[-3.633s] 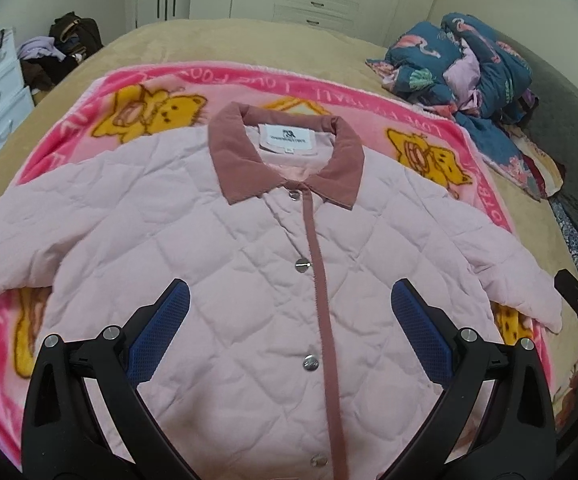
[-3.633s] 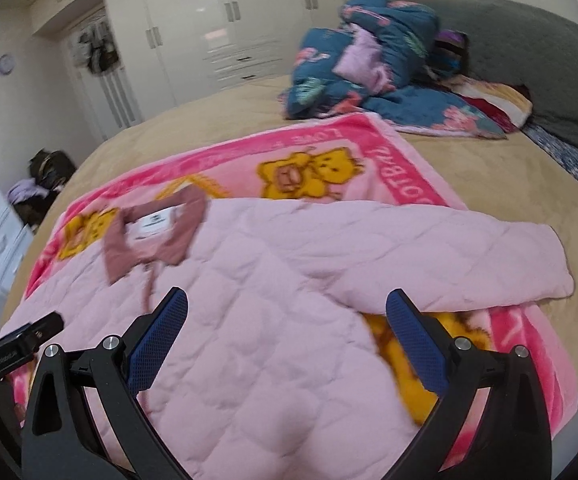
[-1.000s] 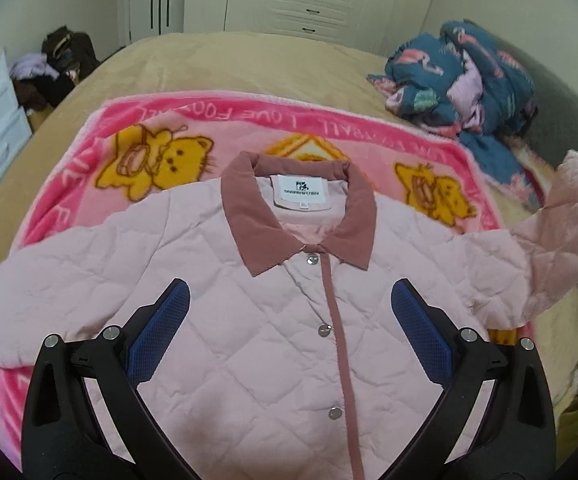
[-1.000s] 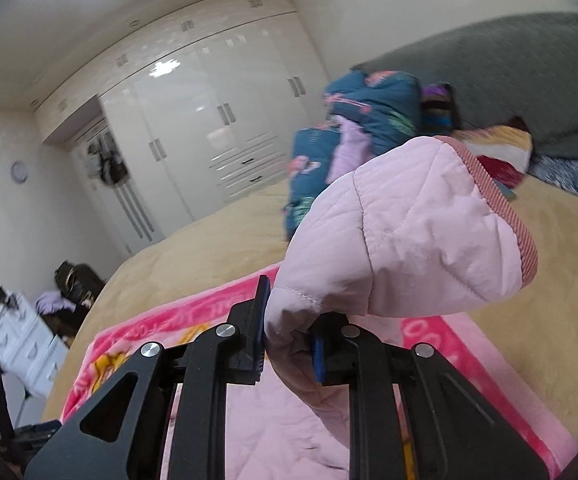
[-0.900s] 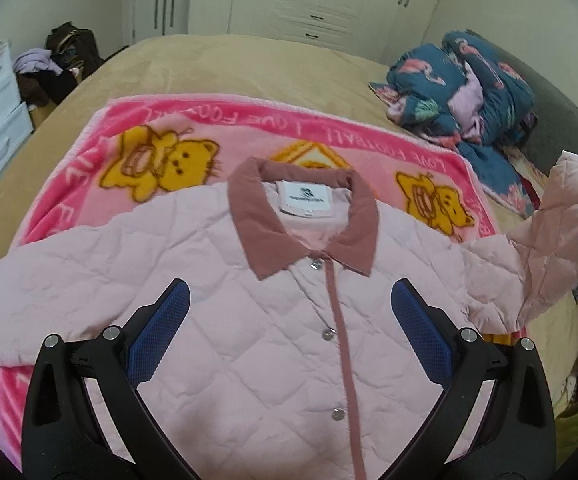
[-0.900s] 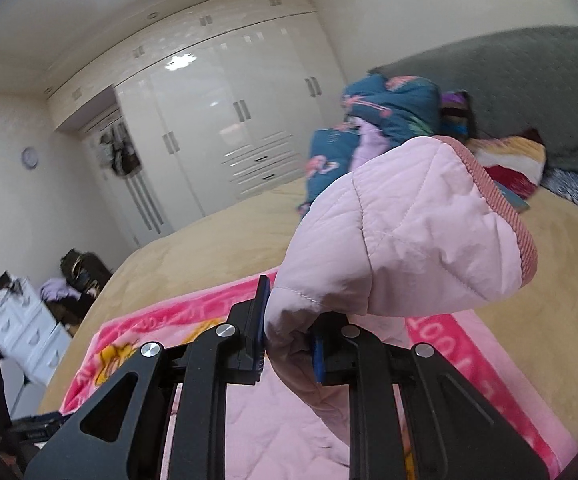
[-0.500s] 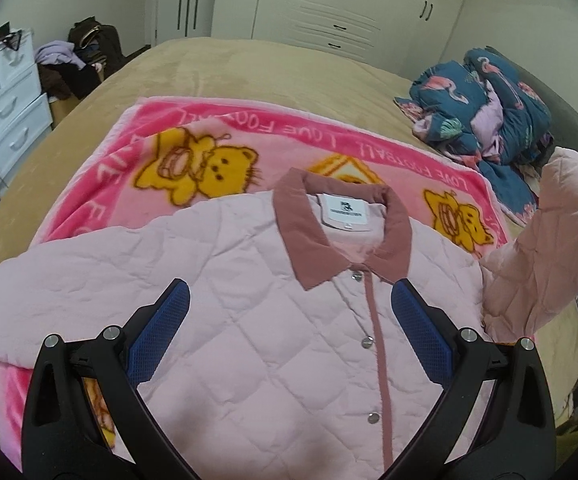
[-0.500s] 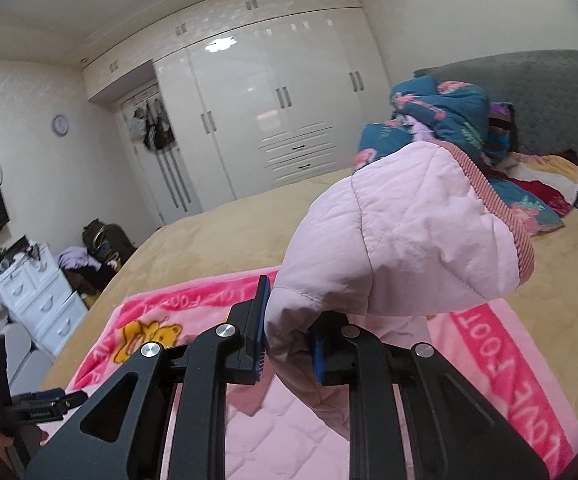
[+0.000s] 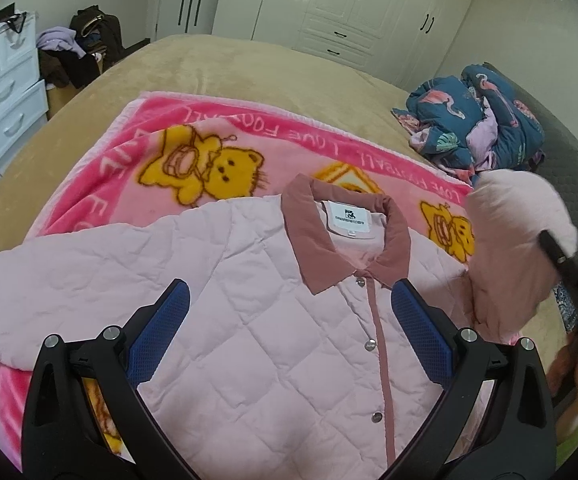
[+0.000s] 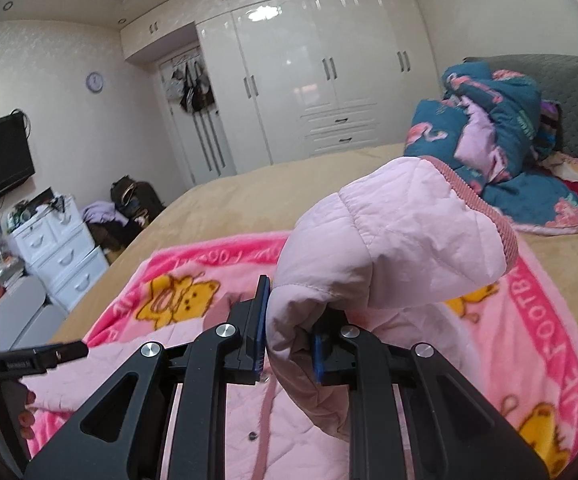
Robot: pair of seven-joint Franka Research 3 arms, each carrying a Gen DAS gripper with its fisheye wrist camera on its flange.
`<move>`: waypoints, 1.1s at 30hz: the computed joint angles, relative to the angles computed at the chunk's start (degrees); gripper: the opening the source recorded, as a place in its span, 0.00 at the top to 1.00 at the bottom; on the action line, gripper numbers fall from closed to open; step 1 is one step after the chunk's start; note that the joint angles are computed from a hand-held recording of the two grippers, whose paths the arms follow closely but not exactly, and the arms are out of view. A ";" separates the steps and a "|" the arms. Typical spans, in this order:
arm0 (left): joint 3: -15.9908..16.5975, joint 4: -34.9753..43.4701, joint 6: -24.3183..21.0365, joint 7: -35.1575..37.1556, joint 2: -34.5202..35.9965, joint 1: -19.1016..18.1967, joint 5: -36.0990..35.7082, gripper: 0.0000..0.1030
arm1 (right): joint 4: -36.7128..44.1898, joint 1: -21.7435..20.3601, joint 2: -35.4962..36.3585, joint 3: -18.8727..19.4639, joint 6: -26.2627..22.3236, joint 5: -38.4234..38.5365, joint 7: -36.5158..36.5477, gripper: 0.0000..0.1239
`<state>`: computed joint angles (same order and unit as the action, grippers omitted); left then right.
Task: Fold large clothes
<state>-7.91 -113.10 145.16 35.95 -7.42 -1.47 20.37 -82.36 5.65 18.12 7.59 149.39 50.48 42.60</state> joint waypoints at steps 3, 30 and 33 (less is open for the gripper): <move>0.25 -0.91 1.51 0.68 0.04 -0.12 -1.02 0.08 | -2.16 0.79 -0.15 0.48 -0.17 -0.42 -0.89 0.86; 0.60 -7.72 6.30 4.62 2.50 -2.04 -14.67 0.08 | -16.04 -0.83 -3.05 -2.67 -12.29 14.30 7.47 0.58; 0.99 -9.10 7.98 4.73 0.63 -1.83 -16.23 0.08 | -15.71 -0.37 -3.74 -1.84 -10.49 14.02 3.81 0.76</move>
